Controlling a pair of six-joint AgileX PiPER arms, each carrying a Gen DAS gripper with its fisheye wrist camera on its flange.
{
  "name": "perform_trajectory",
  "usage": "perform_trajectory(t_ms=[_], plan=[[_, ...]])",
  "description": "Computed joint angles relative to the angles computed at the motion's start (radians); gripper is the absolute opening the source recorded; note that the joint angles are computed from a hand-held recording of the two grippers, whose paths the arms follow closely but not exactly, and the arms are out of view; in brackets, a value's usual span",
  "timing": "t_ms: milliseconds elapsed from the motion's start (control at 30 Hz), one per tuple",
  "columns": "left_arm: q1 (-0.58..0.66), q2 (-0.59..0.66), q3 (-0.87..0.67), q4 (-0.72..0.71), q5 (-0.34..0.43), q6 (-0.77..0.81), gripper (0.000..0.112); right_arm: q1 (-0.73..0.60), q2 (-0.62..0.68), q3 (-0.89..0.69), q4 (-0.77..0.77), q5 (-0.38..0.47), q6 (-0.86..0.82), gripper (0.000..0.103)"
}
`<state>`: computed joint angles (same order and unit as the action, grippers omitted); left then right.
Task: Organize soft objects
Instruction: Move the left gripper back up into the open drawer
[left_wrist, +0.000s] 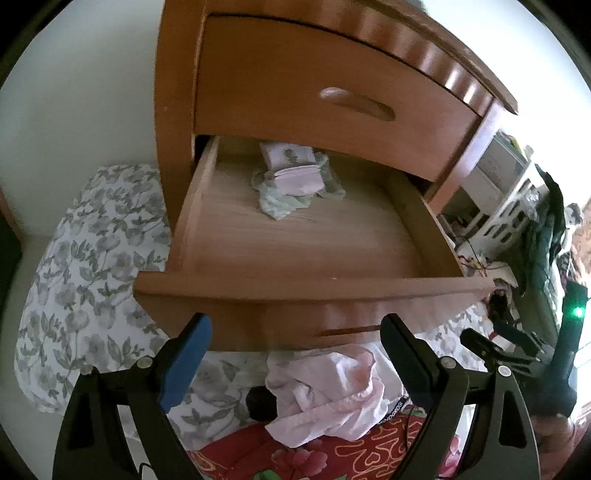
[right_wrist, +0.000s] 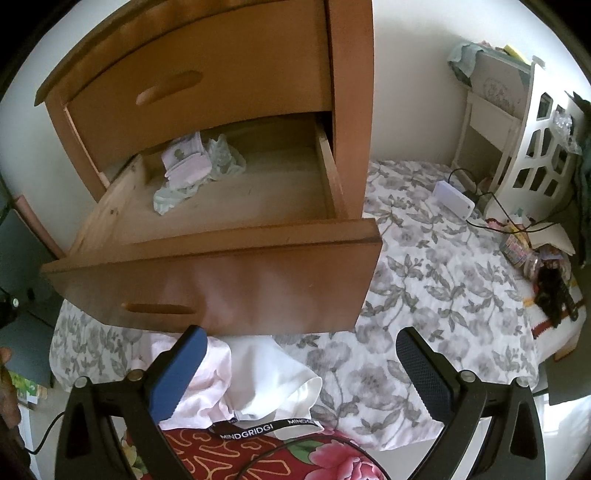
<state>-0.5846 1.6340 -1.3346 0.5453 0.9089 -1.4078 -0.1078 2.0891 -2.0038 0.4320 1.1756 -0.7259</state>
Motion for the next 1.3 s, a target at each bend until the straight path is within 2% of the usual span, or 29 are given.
perform_trajectory(t_ms=[133,200,433,600,867,1300], plan=[[0.036,-0.022,0.022,-0.017,-0.031,-0.004,0.093,-0.002,0.004,-0.01,0.003,0.001,-0.001,0.103],[0.042,-0.028,0.017,-0.009,-0.021,0.0,0.093,-0.002,0.006,-0.011,0.001,-0.002,-0.002,0.103],[0.107,0.003,-0.089,-0.027,0.023,0.096,0.093,0.001,0.017,-0.032,0.004,-0.002,-0.002,0.103],[0.178,0.06,-0.185,-0.112,0.039,0.204,0.093,0.004,0.034,-0.058,0.002,0.006,0.004,0.103],[0.281,0.191,-0.359,-0.264,0.08,0.391,0.093,0.003,0.071,-0.103,-0.012,0.02,0.021,0.103],[0.343,0.448,-0.717,-0.316,0.23,0.515,0.093,0.007,0.107,-0.136,-0.018,0.038,0.02,0.103]])
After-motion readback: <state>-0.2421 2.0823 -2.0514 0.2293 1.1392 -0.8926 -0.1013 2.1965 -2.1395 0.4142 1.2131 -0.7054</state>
